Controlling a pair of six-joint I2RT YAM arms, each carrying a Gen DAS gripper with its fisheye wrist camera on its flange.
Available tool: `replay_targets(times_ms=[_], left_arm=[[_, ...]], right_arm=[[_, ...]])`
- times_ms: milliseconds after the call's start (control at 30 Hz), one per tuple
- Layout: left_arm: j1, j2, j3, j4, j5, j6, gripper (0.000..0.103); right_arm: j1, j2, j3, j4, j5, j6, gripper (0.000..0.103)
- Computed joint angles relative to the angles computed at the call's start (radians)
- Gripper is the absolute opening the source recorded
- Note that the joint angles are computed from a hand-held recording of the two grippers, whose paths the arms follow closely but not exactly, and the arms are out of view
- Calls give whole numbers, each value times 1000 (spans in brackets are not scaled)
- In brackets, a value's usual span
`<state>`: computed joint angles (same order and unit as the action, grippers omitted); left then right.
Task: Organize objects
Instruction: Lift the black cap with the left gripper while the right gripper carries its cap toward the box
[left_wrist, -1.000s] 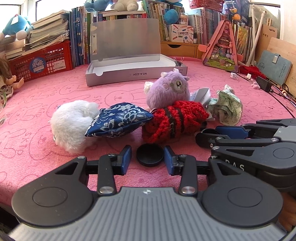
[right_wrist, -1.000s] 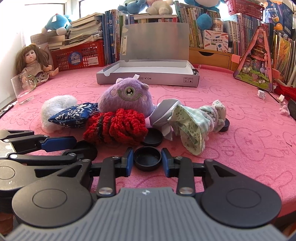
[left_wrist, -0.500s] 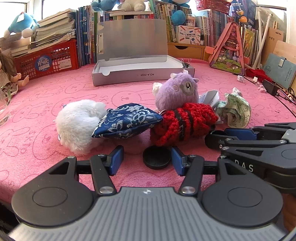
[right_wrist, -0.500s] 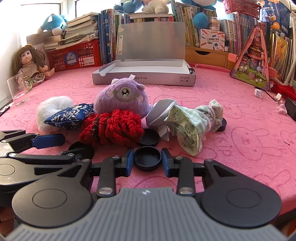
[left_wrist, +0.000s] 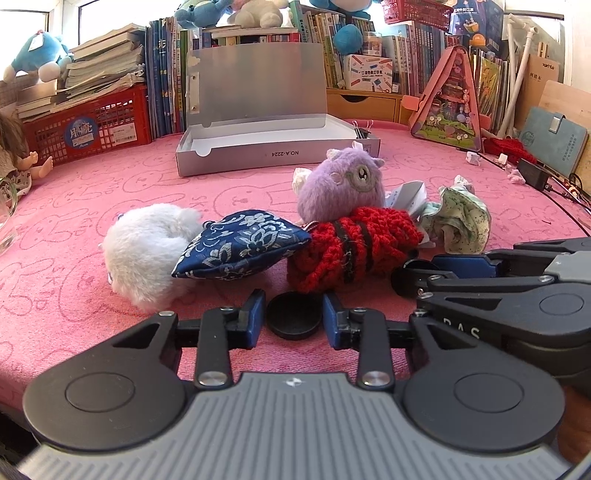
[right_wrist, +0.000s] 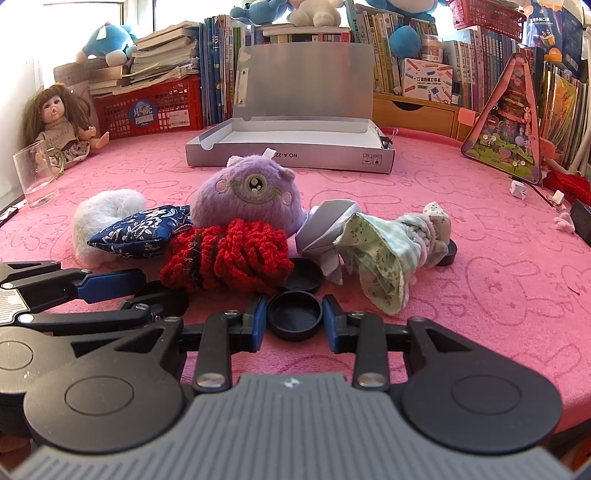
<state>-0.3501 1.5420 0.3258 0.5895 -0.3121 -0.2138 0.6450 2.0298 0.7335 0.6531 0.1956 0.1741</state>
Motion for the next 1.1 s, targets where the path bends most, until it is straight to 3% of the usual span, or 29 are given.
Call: replay_targets(times_ms=[700, 1100], left_arm=[[22, -54, -18, -26, 50, -6, 36], [15, -35, -5, -43, 16, -10, 36]], right_arm=[[-20, -37, -10, -32, -62, 14, 38], [-19, -37, -18, -22, -77, 10, 38]])
